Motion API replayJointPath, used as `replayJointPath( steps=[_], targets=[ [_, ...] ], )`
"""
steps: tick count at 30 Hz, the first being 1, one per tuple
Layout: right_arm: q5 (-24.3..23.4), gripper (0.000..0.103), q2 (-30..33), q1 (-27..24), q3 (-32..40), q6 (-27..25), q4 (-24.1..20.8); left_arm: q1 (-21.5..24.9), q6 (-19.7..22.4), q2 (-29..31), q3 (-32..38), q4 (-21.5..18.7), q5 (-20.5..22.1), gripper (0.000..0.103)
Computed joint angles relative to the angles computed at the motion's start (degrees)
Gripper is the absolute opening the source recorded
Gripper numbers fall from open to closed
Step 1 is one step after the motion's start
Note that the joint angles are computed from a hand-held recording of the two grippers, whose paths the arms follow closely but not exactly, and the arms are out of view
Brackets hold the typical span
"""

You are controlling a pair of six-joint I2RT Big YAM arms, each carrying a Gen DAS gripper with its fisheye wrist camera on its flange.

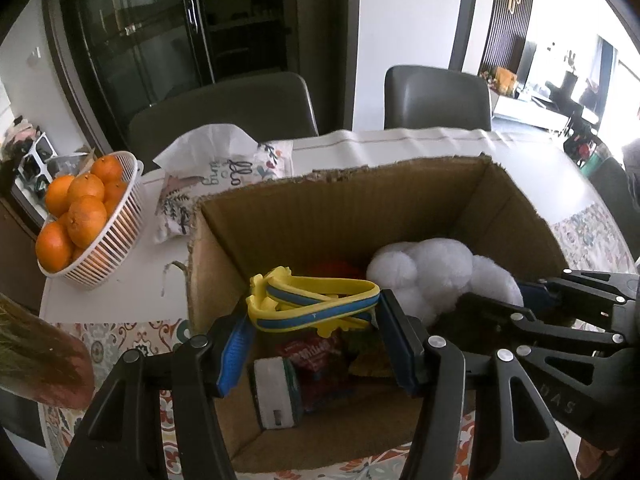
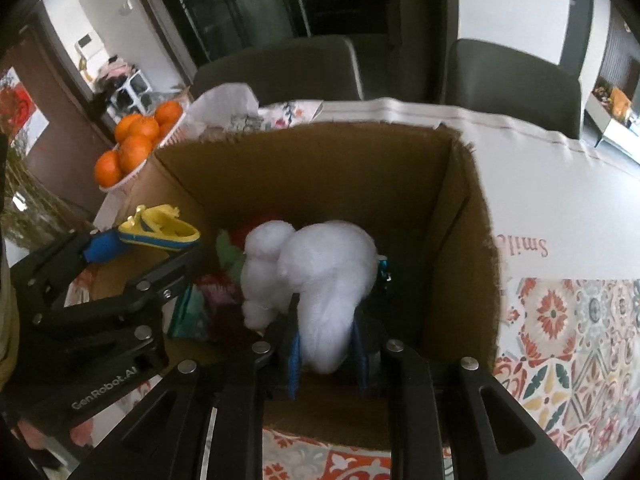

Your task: Organize soft objects

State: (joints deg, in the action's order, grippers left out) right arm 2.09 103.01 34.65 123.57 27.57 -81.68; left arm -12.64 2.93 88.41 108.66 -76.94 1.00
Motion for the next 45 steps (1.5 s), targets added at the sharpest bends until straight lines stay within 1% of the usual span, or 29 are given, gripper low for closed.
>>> replayJointPath(
  steps=[1, 3, 5, 6, 8, 10, 11, 12, 13, 14, 15, 16, 18, 22, 24, 27, 29, 33, 36, 37, 39, 42, 45],
  targets=[
    [0.43, 0.025, 0.20, 0.15, 0.30, -0.43, -0.35, -0.06, 0.10, 0.28, 0.21, -0.38, -0.03, 0.060],
    [0.36, 0.031, 0.83, 0.37, 1.27, -1.23, -1.05, -0.23, -0.05, 0.81, 0.61, -1.21, -0.52, 0.060],
    [-0.03, 0.034, 1.54, 0.51, 2.48, -1.56, -2.05, -0.36, -0.12, 1.56, 1.41, -2.67, -0.69, 0.061],
    [0.45, 0.034, 2.04, 0.63, 3.24, -1.68, -2.66, -0.55, 0.01, 1.68, 1.58, -2.99, -1.51, 0.064],
    [0.86, 0.036, 1.95, 0.84, 3.34, -1.95, -2.87, -0.72, 0.02, 1.61, 1.88, -3.30, -2.46, 0.065],
    [1.02, 0.038, 1.43, 0.88, 3.22, -1.85, -2.89, -0.91, -0.11, 1.15, 1.92, -3.24, -3.69, 0.071],
    [1.22, 0.040, 1.06, 0.90, 3.04, -1.77, -2.97, -0.98, -0.08, 0.71, 1.72, -2.86, -4.42, 0.073],
    [1.54, 0.045, 0.89, 0.98, 3.27, -1.63, -3.33, -1.00, 0.00, 0.27, 1.62, -2.59, -4.89, 0.076],
    [2.48, 0.048, 0.72, 1.14, 3.57, -1.43, -3.71, -1.00, -0.07, 0.00, 1.71, -2.62, -5.34, 0.079],
    [3.75, 0.053, 0.30, 1.34, 3.50, -1.19, -3.78, -0.96, -0.18, -0.36, 1.68, -2.55, -5.62, 0.081],
    [4.93, 0.056, -0.34, 1.57, 3.19, -0.94, -3.72, -0.80, -0.08, -0.85, 1.67, -2.56, -5.11, 0.084],
    [5.84, 0.058, -0.91, 1.78, 3.08, -0.60, -3.89, -0.75, -0.12, -1.41, 1.40, -2.38, -5.20, 0.087],
    [7.37, 0.062, -2.27, 2.25, 2.33, 0.22, -3.58, -0.91, -0.31, -2.85, 0.71, -1.82, -5.76, 0.088],
    [12.56, 0.064, -5.46, 3.81, 0.31, 3.21, -2.78, -1.28, -1.70, -5.65, -0.16, -1.06, -7.15, 0.094],
    [14.49, 0.070, -6.21, 4.42, 0.21, 5.14, -3.70, -1.32, -2.77, -7.27, -0.65, -0.98, -8.07, 0.094],
    [16.64, 0.071, -7.99, 5.58, -0.83, 7.93, -3.78, -1.13, -4.23, -9.74, -1.42, -1.20, -8.87, 0.098],
    [18.53, 0.071, -9.06, 6.76, -1.27, 9.35, -4.30, -0.99, -4.93, -11.48, -2.15, -1.26, -9.26, 0.098],
    [21.40, 0.075, -12.03, 9.54, -3.41, 12.28, -3.73, -1.17, -5.57, -15.43, -3.86, -1.64, -10.23, 0.101],
    [24.83, 0.078, -14.07, 12.45, -4.67, 14.04, -3.71, -1.23, -6.05, -18.27, -4.83, -2.23, -10.49, 0.103],
    [25.96, 0.079, -14.52, 13.38, -4.72, 14.77, -4.05, -1.33, -6.10, -19.29, -5.27, -2.24, -10.78, 0.103],
    [28.52, 0.084, -15.37, 15.39, -4.74, 16.13, -5.09, -1.77, -5.90, -21.53, -6.32, -2.41, -11.68, 0.103],
    [32.49, 0.084, -16.19, 18.53, -4.36, 19.07, -7.70, -1.93, -5.35, -24.30, -7.67, -3.02, -12.27, 0.103],
    [34.92, 0.085, -16.87, 21.37, -4.04, 22.31, -10.15, -1.89, -5.25, -26.85, -8.96, -3.44, -12.51, 0.103]
  ],
)
